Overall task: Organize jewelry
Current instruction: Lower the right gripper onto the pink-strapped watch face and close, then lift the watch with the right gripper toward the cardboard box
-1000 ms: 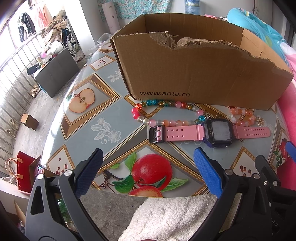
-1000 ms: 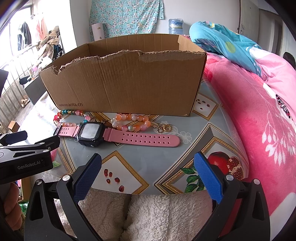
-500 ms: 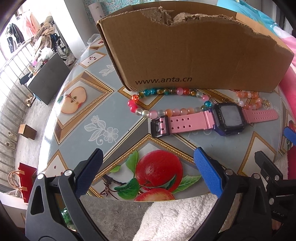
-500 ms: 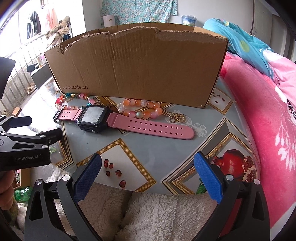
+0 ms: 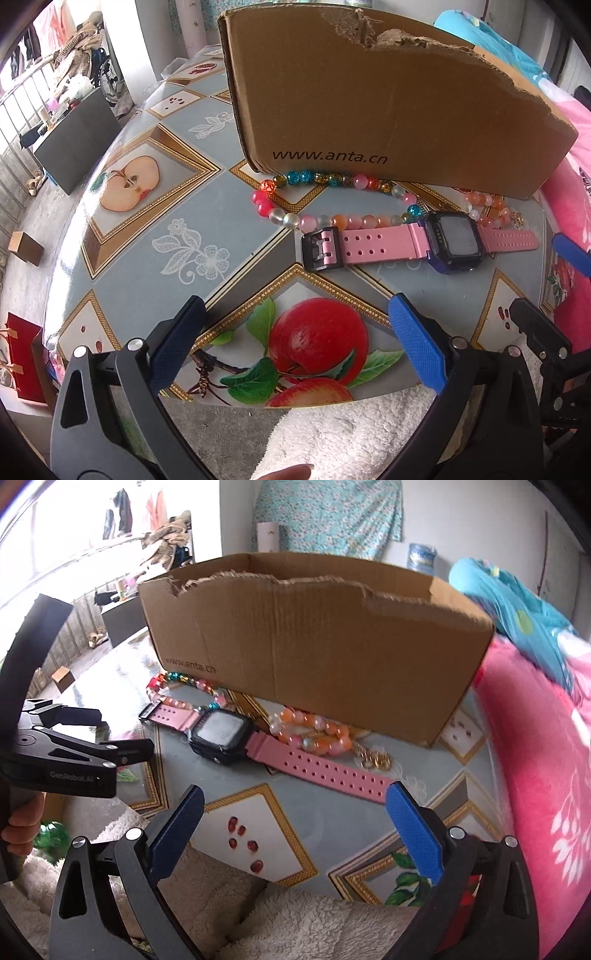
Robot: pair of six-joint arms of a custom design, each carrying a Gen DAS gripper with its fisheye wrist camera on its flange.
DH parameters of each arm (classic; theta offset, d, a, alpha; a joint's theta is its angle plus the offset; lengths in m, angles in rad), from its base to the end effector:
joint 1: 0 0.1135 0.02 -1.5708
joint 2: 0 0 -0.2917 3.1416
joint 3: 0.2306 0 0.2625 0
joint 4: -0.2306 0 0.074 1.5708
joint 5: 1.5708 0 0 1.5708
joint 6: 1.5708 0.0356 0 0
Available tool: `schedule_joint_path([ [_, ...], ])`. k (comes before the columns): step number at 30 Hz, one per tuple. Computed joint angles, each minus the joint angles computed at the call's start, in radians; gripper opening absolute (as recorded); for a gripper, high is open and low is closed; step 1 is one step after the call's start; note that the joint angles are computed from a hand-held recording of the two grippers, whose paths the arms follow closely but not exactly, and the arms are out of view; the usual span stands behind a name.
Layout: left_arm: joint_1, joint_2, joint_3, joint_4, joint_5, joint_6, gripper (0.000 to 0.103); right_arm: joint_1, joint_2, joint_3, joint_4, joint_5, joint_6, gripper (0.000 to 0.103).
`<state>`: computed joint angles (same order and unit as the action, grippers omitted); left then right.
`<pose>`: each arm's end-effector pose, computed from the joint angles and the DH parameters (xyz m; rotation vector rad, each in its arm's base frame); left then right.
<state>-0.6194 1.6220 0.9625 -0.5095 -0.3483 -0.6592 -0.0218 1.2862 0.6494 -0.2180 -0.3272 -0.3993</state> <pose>0.2641 -0.1734 0.1967 -0.1457 2.6130 0.0515 0.2501 0.0060 0.2085 -0.5887 2.3014 0.1973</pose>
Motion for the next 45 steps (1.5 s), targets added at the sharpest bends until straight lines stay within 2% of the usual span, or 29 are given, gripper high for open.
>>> schedule_joint_path([
  [1,0.001,-0.001,-0.006,0.012,-0.002,0.009,0.096,0.022,-0.006,0.009,-0.001,0.001,-0.024,0.089],
  [3,-0.003,-0.012,-0.021,0.030,-0.001,0.019,0.096,0.058,0.009,0.033,0.000,-0.001,-0.066,0.077],
  [6,-0.016,-0.046,-0.061,0.063,-0.013,0.035,0.096,0.092,0.070,0.098,-0.040,-0.029,-0.113,0.066],
  [9,-0.016,-0.086,-0.104,0.110,-0.044,0.047,0.096,0.114,0.127,0.152,-0.093,-0.070,-0.155,0.064],
  [16,-0.034,-0.176,-0.198,0.256,-0.114,0.144,0.095,0.199,0.227,0.245,-0.150,-0.011,-0.220,0.064],
  [19,-0.022,-0.187,-0.215,0.299,-0.074,0.191,0.079,0.213,0.262,0.273,-0.179,0.013,-0.275,0.059],
  [21,-0.038,-0.203,-0.229,0.306,-0.054,0.205,0.069,0.193,0.273,0.305,-0.244,-0.015,-0.308,0.051],
  [28,-0.083,-0.236,-0.256,0.330,-0.015,0.301,0.058,0.145,0.285,0.363,-0.403,-0.048,-0.405,0.051],
  [34,-0.169,-0.173,-0.155,0.252,-0.084,0.413,0.058,0.067,0.411,0.556,-0.685,-0.108,-0.501,0.051],
  [38,-0.229,-0.105,-0.109,0.231,-0.161,0.520,0.058,0.048,0.504,0.681,-0.832,-0.120,-0.542,0.051],
  [41,-0.256,-0.053,-0.077,0.220,-0.205,0.559,0.057,0.038,0.565,0.765,-0.919,-0.116,-0.582,0.051],
  [43,-0.254,-0.025,-0.056,0.213,-0.198,0.570,0.052,0.045,0.592,0.806,-0.952,-0.107,-0.600,0.050],
  [45,-0.251,0.001,-0.037,0.202,-0.199,0.569,0.039,0.048,0.608,0.833,-0.978,-0.102,-0.613,0.051],
])
